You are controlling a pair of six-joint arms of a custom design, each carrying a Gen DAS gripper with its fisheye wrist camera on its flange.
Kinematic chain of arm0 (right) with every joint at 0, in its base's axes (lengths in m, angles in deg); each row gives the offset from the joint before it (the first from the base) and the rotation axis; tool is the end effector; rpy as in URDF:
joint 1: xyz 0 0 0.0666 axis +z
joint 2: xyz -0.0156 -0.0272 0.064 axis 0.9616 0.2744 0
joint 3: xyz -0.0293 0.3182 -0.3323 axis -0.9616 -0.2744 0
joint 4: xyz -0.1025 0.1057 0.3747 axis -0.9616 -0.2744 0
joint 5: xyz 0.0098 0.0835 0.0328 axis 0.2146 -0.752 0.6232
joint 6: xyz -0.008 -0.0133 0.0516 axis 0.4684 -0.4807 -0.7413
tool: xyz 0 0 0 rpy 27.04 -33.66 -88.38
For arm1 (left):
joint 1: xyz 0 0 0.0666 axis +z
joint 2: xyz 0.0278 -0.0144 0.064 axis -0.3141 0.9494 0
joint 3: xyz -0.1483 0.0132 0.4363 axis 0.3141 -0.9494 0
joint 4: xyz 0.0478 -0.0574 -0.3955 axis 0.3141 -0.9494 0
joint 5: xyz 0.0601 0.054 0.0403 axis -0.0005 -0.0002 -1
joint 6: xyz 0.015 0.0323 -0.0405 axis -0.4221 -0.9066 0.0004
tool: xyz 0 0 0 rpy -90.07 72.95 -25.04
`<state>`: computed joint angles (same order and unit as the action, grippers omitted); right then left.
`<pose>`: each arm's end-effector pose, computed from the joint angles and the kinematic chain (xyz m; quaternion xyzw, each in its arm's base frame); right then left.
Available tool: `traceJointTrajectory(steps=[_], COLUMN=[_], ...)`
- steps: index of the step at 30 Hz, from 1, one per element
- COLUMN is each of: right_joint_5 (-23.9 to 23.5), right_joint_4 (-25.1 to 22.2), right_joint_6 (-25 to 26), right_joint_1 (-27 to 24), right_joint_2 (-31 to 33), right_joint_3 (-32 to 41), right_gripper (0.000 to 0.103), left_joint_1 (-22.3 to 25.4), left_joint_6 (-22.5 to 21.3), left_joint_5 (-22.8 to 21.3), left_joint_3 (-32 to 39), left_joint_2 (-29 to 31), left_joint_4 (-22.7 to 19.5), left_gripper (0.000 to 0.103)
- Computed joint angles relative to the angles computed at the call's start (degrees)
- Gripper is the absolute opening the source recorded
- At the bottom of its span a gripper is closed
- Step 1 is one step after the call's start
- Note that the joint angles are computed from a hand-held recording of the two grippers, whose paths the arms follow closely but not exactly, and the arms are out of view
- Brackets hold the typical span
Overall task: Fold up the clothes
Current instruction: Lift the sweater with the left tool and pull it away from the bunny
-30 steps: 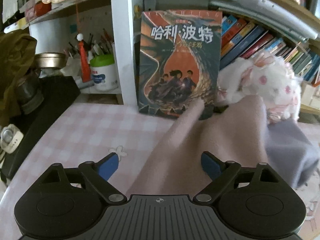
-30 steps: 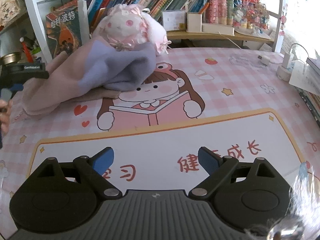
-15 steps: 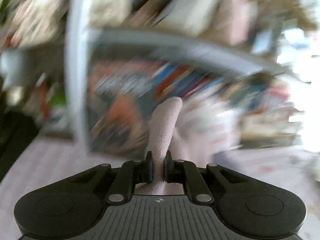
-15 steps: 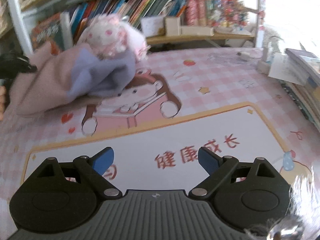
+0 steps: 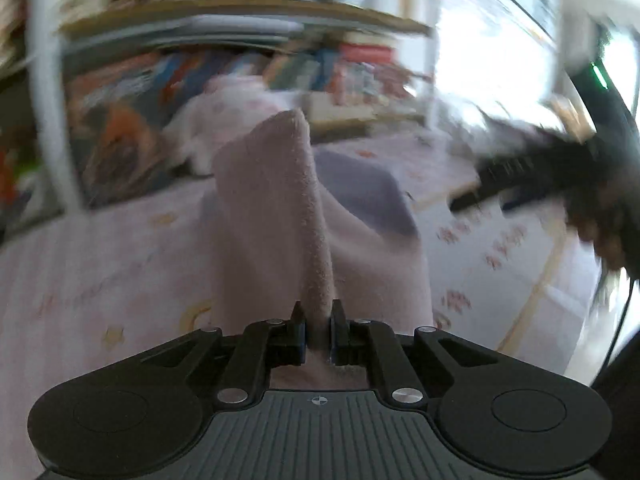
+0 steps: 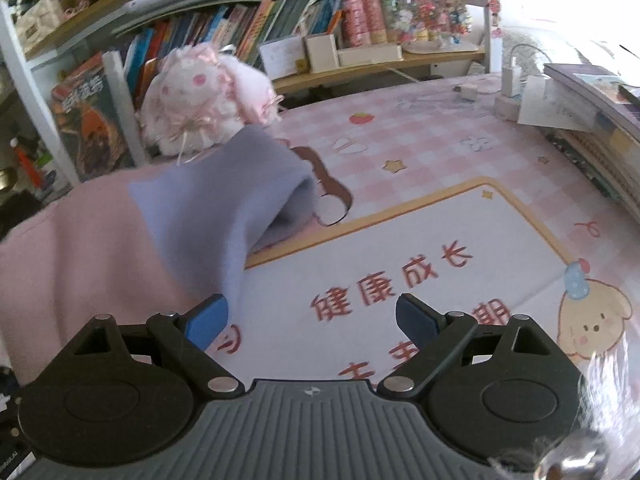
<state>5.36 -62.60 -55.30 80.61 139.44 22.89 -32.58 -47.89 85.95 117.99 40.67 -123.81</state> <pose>0.5035 0.0426 0.4534 0.3528 0.8536 -0.0398 0.3811 0.6381 -0.1860 0.4166 0.4503 0.7604 -0.2584 0.3901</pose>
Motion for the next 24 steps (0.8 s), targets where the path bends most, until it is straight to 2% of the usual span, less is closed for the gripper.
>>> traceJointTrajectory(steps=[1,2,4,6,9,14,18,24], right_joint_5=[-0.18,-0.36,-0.75,-1.14,-1.03,0.30,1.24,1.91], right_joint_4=[0.17,0.35,0.72,1.15,1.49,0.82,-0.13,-0.83], right_joint_6=[0.55,1.10,2.20,3.40,4.55,3.32,1.50,-0.08], right_joint_1=[0.28,0.56,1.05,1.39,1.66,1.57,1.15,0.50], right_joint_2=[0.16,0.32,0.61,0.77,0.68,-0.28,-1.27,-2.19], right_joint_3=[0.19,0.39,0.75,1.03,1.14,0.26,-0.72,-1.65], right_gripper=[0.091,0.091,0.091,0.091,0.091,0.091,0.091,0.091], left_joint_1=[0.06,0.01,-0.47,-1.05,-1.45,-2.64,-3.72,-5.50], left_joint_6=[2.21,3.20,4.37,5.47,7.02,11.00,15.16,15.14], left_joint_5=[-0.46,-1.31,-2.41,-2.94,-2.20,-4.77,-8.24,-14.33], left_joint_3=[-0.11,-0.18,0.32,1.27,2.63,6.54,11.12,16.33], left_joint_2=[-0.20,-0.40,-0.41,-0.14,0.53,3.00,5.71,8.75], left_joint_4=[0.54,0.83,0.81,0.56,1.52,1.94,-0.21,-1.24], left_gripper=[0.013,0.017,0.017,0.030,0.041,0.042,0.042,0.042])
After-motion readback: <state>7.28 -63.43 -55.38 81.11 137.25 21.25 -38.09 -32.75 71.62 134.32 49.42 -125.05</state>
